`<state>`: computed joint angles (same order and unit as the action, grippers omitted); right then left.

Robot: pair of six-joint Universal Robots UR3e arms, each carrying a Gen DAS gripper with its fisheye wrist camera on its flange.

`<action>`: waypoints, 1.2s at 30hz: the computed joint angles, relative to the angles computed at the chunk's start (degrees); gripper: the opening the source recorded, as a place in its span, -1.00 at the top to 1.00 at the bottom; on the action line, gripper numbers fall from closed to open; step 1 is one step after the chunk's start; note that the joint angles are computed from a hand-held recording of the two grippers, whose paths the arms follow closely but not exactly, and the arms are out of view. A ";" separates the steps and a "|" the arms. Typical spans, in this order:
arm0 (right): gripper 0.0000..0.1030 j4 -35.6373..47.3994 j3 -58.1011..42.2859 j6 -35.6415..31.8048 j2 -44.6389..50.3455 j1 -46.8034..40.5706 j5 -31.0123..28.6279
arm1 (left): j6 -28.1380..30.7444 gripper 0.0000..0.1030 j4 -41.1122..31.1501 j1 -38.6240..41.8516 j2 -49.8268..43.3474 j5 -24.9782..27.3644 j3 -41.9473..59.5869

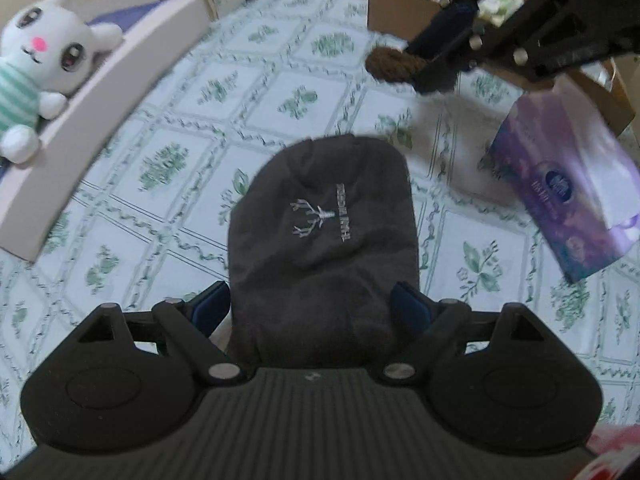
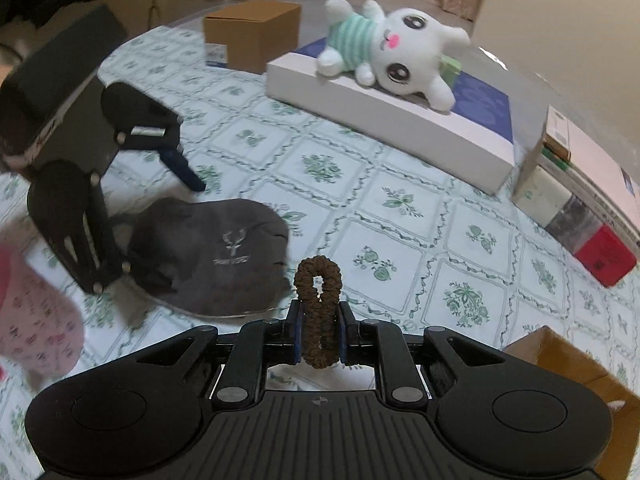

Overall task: Organize soft objects
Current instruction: 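Carry the dark mask and brown hair tie over the cardboard tray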

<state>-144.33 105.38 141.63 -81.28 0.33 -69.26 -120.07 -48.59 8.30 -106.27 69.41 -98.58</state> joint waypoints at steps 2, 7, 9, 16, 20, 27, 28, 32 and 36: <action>0.68 -1.48 0.00 0.79 1.45 -0.34 0.16 | 0.78 -0.69 0.43 -1.02 -1.63 1.38 0.69; 0.68 -3.22 0.56 0.89 3.30 -0.63 0.01 | -0.18 -0.48 -0.97 -1.18 -3.33 1.77 2.68; 0.68 -3.62 1.17 0.87 3.21 -0.88 0.18 | -0.88 -0.26 -1.58 -1.24 -3.20 1.86 3.07; 0.68 -3.29 2.39 1.17 0.86 -2.05 0.78 | -2.00 0.89 -2.88 -2.35 -0.96 3.59 2.55; 0.68 -2.21 3.51 1.06 -2.42 -3.24 1.51 | -6.20 0.93 -1.12 -2.14 0.73 5.04 2.64; 0.68 2.61 5.13 2.61 -10.65 -6.92 4.84 | -15.63 0.94 -4.33 0.10 8.54 2.58 6.30; 0.68 3.88 5.49 2.69 -12.44 -7.82 5.78 | -17.06 0.94 -5.38 0.00 9.78 2.38 7.06; 0.68 9.88 7.42 2.30 -20.62 -11.52 9.34 | -23.32 0.95 -8.23 -1.76 14.23 2.27 9.43; 0.68 20.29 9.13 -1.17 -31.58 -17.50 14.29 | -29.53 0.95 -9.95 -3.95 19.41 1.99 9.97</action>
